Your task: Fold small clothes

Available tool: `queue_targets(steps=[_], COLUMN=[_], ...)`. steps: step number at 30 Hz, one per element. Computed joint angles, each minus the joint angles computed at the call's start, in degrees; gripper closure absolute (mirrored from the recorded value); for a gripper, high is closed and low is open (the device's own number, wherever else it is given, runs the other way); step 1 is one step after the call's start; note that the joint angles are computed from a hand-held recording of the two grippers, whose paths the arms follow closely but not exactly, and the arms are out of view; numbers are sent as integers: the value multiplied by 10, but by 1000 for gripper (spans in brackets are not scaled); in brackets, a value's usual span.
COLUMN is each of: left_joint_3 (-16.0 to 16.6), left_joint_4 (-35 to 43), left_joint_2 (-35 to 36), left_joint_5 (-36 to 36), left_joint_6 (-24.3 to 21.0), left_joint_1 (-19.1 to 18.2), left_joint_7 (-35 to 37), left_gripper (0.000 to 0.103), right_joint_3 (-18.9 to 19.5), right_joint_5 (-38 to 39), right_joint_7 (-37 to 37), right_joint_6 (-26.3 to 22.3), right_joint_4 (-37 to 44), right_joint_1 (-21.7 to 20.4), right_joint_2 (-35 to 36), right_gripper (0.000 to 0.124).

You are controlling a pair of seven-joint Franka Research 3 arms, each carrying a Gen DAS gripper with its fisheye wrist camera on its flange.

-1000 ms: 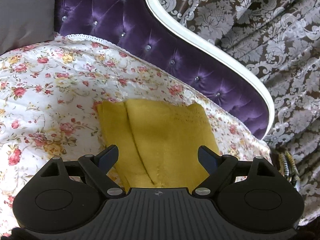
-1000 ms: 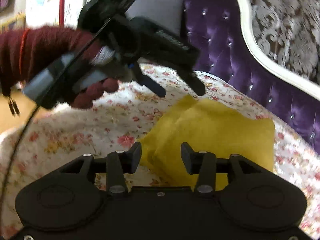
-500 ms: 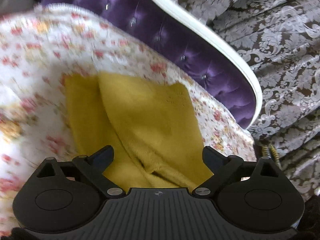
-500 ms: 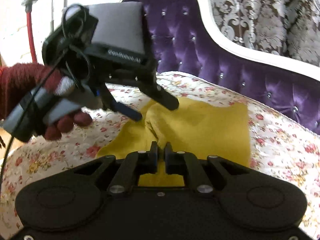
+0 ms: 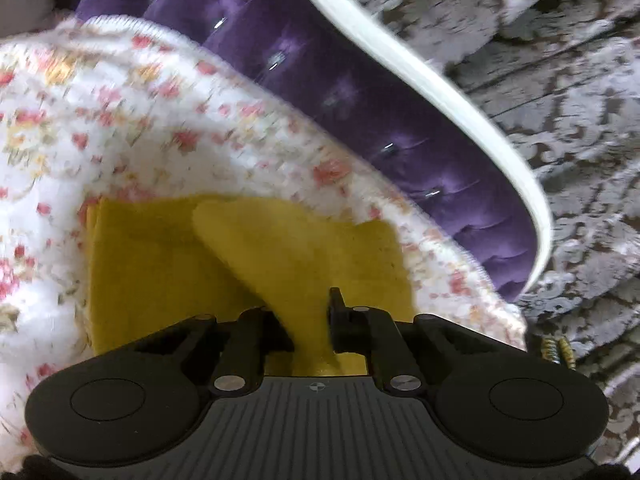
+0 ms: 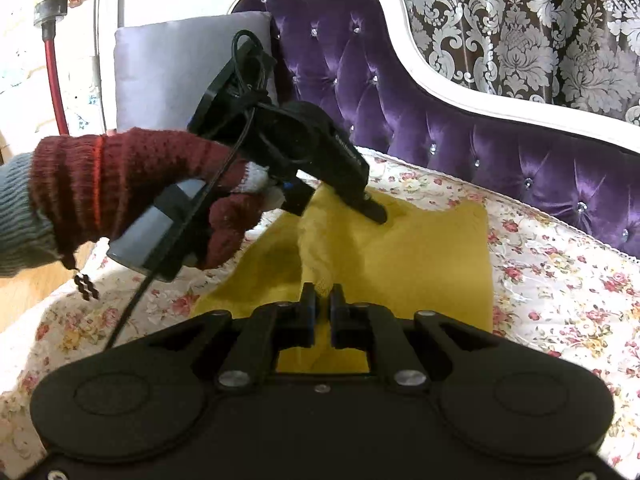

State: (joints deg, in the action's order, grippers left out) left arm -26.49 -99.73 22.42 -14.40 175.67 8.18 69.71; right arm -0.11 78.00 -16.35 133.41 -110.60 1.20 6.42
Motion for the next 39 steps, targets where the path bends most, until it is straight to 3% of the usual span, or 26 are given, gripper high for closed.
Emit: queue_targets(steps=[2, 6, 7, 8, 10, 13, 15, 17, 18, 19, 22, 25, 29, 32, 35, 36, 38, 39], left_joint_3=[15, -43, -39, -14, 68, 115, 108, 63, 52, 61, 126, 138, 290, 348, 344, 335, 303, 271], left_joint_4=[-27, -85, -94, -101, -104, -82, -83, -83, -76, -67, -41, -13, 35, 31, -24, -45, -89, -114], left_joint_2=[-31, -83, -91, -98, -101, -79, -68, -58, -52, -47, -34, -13, 5, -8, -54, -71, -107, -124], left_joint_5=[20, -16, -25, -11, 45, 87, 74, 21, 8, 14, 75, 101, 256, 341, 366, 370, 361, 333], left_joint_6=[10, 35, 35, 28, 4, -55, -43, -18, -16, -17, -20, -24, -74, -84, -53, -44, -26, -16], left_joint_1=[-7, 57, 56, 41, -22, -55, -47, -6, 4, -3, -52, -56, -173, -210, -199, -192, -169, -146], left_joint_7=[8, 84, 95, 85, 36, 14, 33, 78, 90, 85, 31, 8, -143, -238, -290, -298, -292, -265], left_gripper=[91, 91, 91, 91, 90, 81, 66, 58, 56, 55, 51, 48, 41, 37, 24, 20, 16, 16], right_joint_3=[0, -1, 0, 2, 8, 16, 17, 14, 12, 11, 6, 2, -4, -5, -4, -2, 2, 4], right_joint_5=[14, 27, 25, 22, 7, -44, -70, -71, -71, -72, -77, -75, -61, -51, -38, -35, -34, -34], right_joint_7=[-12, -22, -24, -26, -23, 15, 35, 38, 38, 38, 47, 70, 95, 108, 115, 118, 126, 130], right_joint_6=[-9, -39, -40, -37, -27, -2, 2, -15, -24, -27, -31, -40, -47, -38, -12, 3, 41, 56], right_joint_4=[-11, -33, -36, -40, -45, -42, -42, -47, -50, -56, -64, -64, -52, -37, -23, -14, -4, 2], right_joint_1=[-1, 6, 12, 18, 33, 52, 56, 52, 50, 49, 48, 46, 43, 41, 39, 40, 41, 41], right_joint_2=[-12, -34, -37, -39, -37, -22, -17, -21, -25, -31, -40, -48, -49, -44, -35, -27, -15, -7], right_gripper=[112, 112, 112, 112, 112, 107, 99, 94, 94, 93, 93, 93, 89, 79, 76, 65, 52, 51])
